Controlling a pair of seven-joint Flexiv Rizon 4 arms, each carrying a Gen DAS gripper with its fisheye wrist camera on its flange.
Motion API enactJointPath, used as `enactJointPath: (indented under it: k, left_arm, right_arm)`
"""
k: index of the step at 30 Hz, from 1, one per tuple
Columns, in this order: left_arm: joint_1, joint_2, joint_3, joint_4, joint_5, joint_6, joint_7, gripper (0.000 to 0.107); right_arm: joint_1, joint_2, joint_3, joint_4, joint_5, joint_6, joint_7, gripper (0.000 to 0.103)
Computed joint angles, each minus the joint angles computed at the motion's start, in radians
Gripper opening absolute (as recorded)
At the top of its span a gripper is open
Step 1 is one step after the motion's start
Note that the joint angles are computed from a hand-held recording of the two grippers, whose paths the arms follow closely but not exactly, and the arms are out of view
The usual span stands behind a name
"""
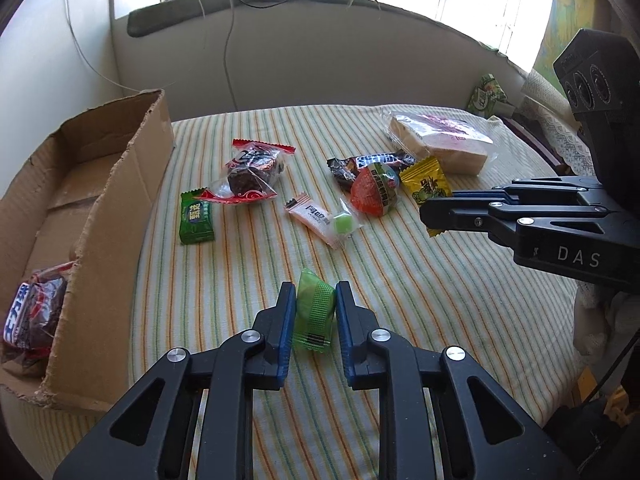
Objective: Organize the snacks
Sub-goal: 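Close the left gripper on the green translucent candy, then carry the green candy into the box and open the left gripper while the right releases the gold candy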
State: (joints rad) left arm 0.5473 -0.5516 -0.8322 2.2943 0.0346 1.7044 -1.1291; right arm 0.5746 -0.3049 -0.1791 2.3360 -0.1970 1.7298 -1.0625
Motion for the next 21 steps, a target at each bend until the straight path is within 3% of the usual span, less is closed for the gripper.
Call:
enactJointPath:
  k: [9,16,21]
  left_arm:
    - [0.159,0.009,-0.126,0.017,0.045,0.054,-0.066,0.019]
    - [0.226,0.030,-0.127,-0.005,0.083,0.091,-0.137,0.019]
    - [0.234,0.041,-0.083,-0.034,0.091,0.109,-0.175,0.019]
  right_arm:
    - [0.035,0.000,-0.018,-0.053,-0.038,-0.019,-0.002,0.012]
    - [0.032,-0.037,0.004,-0.146,-0.094,-0.038,-0.001,0.012]
    - [-0.053,-0.095,0.113,-0.259,-0.123,-0.077,-0.019,0.012]
